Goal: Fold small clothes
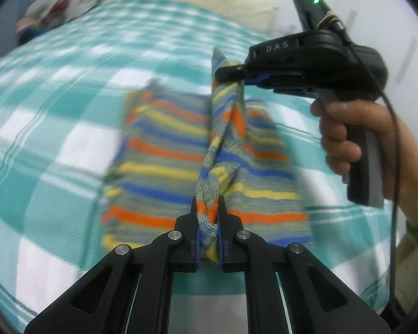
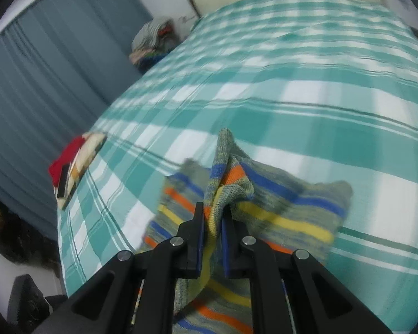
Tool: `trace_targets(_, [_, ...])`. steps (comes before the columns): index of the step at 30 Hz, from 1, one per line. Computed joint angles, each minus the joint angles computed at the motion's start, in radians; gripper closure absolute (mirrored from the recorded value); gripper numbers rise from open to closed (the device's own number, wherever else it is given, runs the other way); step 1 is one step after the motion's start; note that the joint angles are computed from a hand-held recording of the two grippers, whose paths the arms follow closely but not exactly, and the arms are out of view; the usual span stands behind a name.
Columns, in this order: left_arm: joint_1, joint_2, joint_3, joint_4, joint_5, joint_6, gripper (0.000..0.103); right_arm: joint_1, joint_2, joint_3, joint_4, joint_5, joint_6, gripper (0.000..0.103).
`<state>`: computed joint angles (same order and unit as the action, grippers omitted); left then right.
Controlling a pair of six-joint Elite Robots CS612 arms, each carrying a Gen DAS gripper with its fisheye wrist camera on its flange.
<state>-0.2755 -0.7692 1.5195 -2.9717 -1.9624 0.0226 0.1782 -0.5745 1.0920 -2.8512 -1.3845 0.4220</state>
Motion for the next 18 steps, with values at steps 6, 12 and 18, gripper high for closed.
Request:
trace_targets(6, [0.021,0.033,-0.052,0.078,0.006,-0.078,0.095,0.043,0.138,-0.261,0.200,-0.028,-0.053,0.092])
trace_targets(12, [0.030,0.026,-0.053,0.111,0.038,-0.084,0.083,0.048,0.216,-0.387,0.278,-0.022,-0.021,0.090])
trace_targets(18, [0.045,0.009,-0.027,0.063,0.102,-0.133,0.057,0.011,0.245,-0.347,0.021,0.191,0.232,0.077])
